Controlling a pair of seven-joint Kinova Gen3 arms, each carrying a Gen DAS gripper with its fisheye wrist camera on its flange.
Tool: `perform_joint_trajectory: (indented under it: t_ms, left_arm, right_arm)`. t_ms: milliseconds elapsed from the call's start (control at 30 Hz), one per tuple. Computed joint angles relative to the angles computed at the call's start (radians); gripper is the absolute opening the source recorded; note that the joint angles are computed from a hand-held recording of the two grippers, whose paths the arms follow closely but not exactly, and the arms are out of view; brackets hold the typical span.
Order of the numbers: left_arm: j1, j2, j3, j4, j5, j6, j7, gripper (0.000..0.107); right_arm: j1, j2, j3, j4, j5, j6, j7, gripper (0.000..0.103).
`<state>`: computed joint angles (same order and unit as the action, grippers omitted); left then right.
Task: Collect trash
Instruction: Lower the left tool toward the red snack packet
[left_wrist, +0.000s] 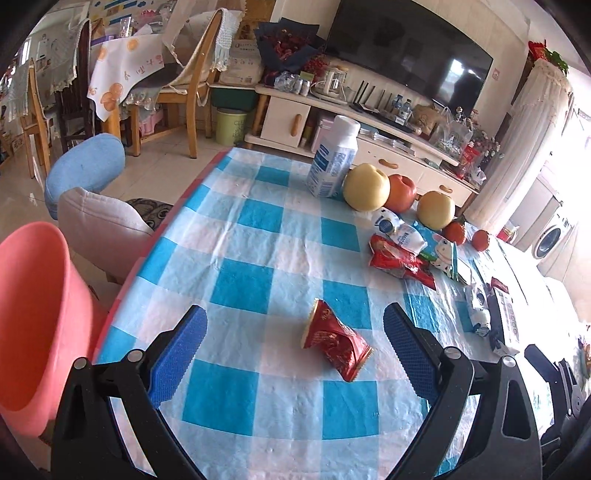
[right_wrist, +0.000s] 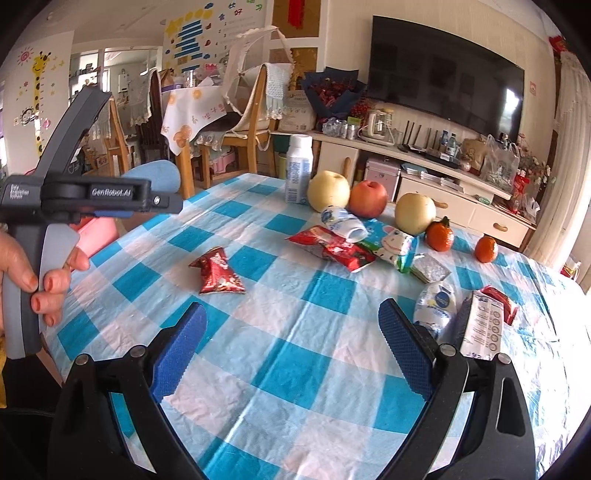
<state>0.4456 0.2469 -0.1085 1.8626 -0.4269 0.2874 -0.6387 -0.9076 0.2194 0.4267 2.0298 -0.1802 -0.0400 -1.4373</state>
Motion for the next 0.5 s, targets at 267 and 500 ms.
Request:
perform_joint_trajectory:
  t_ms: [267,500]
  left_arm:
    - [-0.034,0.034,0.06,-0.018,0.107,-0.008,-0.067,0.095]
    - [-0.015,0.068,0.052,-0.038,0.183,0.011,-0.061,0.095]
  right_arm:
    - [0.092,-0.017,-0.021,0.013,-0.007,0.004,-0.04,0.095]
    - [0.087,-0.022,0.068,0.008,-0.003,0.026,-0.093,0.095]
